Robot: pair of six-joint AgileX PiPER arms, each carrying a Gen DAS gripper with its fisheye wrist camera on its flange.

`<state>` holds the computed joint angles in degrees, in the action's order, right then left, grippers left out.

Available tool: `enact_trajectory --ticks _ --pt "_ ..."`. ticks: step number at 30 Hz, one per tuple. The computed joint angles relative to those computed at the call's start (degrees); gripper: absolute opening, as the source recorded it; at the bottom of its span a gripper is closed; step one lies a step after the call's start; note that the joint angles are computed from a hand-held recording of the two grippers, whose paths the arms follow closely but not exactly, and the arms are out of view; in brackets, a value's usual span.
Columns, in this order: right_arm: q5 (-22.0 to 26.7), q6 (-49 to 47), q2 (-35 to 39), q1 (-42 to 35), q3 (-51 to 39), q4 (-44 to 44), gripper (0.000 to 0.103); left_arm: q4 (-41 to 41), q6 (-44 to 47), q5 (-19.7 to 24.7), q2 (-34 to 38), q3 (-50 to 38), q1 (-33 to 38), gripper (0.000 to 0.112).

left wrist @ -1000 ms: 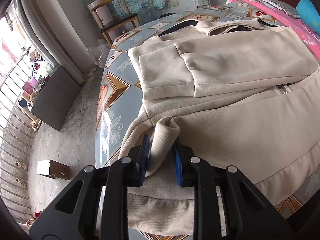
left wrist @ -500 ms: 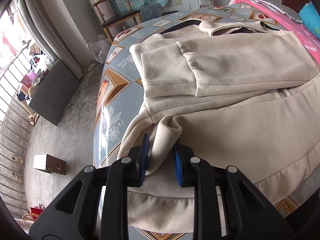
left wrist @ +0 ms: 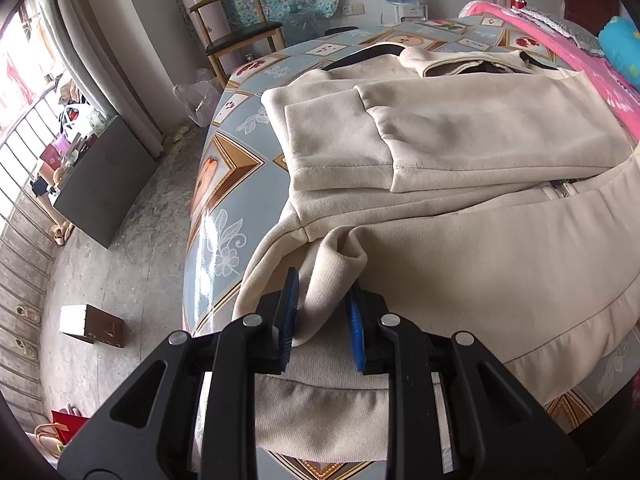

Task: Fold large clothes
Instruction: 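Lift the jacket hem upward with both tools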

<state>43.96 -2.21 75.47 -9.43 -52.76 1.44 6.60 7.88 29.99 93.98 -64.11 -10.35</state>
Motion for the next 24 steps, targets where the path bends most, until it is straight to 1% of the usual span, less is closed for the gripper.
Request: enact_trajectory --ticks 2,5,9,16,24 --pt "0.2 4.9 0.0 2.9 0.0 -5.3 0.013 -1.7 1.5 -0.3 -0.2 0.2 0.6 0.022" --pt "0.9 9.8 0.7 5.6 -0.4 -9.8 0.013 -3.6 3.2 -0.6 -0.5 0.8 1.3 0.022" --pt "1.7 12.0 1.2 6.5 -1.0 -11.4 0.013 -5.4 5.1 -0.5 -0.6 0.8 1.9 0.022" --pt "2.6 15.6 1.6 8.8 -1.3 -15.4 0.014 -6.0 5.5 -0.5 -0.7 0.8 2.3 0.022" --pt "3.0 20.4 0.7 11.4 -0.5 -19.9 0.013 -7.9 6.8 -0.3 -0.5 0.5 3.0 0.022"
